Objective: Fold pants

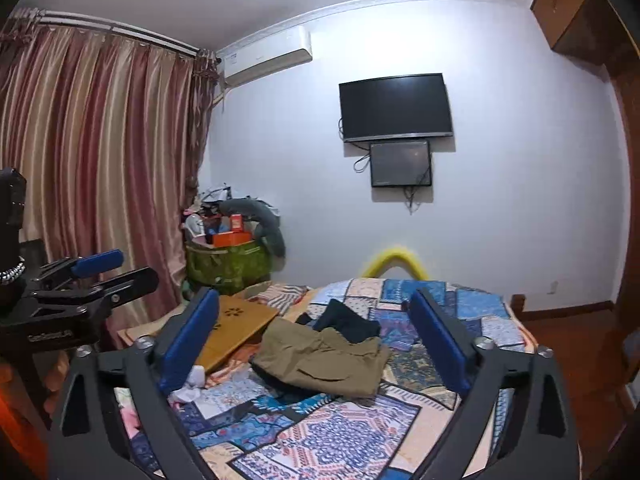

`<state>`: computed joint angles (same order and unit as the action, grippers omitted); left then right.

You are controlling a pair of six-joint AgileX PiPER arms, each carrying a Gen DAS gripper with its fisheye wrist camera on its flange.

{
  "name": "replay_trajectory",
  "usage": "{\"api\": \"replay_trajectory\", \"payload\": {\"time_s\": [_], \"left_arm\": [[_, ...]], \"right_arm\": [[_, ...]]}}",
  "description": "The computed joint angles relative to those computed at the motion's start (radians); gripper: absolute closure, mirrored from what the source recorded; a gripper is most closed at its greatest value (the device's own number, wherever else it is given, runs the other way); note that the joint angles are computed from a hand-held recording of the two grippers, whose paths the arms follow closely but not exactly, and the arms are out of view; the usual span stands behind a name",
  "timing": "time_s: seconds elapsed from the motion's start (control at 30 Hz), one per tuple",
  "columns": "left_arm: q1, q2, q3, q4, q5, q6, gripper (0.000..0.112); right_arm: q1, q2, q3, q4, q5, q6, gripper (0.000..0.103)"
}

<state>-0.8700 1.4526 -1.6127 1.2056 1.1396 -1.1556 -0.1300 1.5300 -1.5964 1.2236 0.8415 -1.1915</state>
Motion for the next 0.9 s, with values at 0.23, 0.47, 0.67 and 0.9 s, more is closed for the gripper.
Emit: {"api": "replay_trajectory", "payload": {"time_s": [0.23, 0.47, 0.67, 0.9], "left_arm": [[-0.026, -0.024, 0.040, 0.020, 0.016, -0.042, 0.010], [-0.007, -0.030, 0.046, -0.006, 0.000, -0.049, 0.010], [0.009, -0.029, 0.055, -0.017, -0.010, -0.049, 0.009], [0.034, -0.027, 0.054, -0.038, -0.032, -0.054, 0.009]], "right_arm": [[-0.014, -0.022, 0.029, -0.007, -0.002, 0.002, 0.000], [-0.020, -0.044, 0.057, -0.011, -0.004, -0.010, 0.000], [-0.018, -0.045, 0.056, -0.024, -0.005, 0.001, 0.000], [-0.013, -0.047, 0.059, -0.044, -0.008, 0.017, 0.000]]}}
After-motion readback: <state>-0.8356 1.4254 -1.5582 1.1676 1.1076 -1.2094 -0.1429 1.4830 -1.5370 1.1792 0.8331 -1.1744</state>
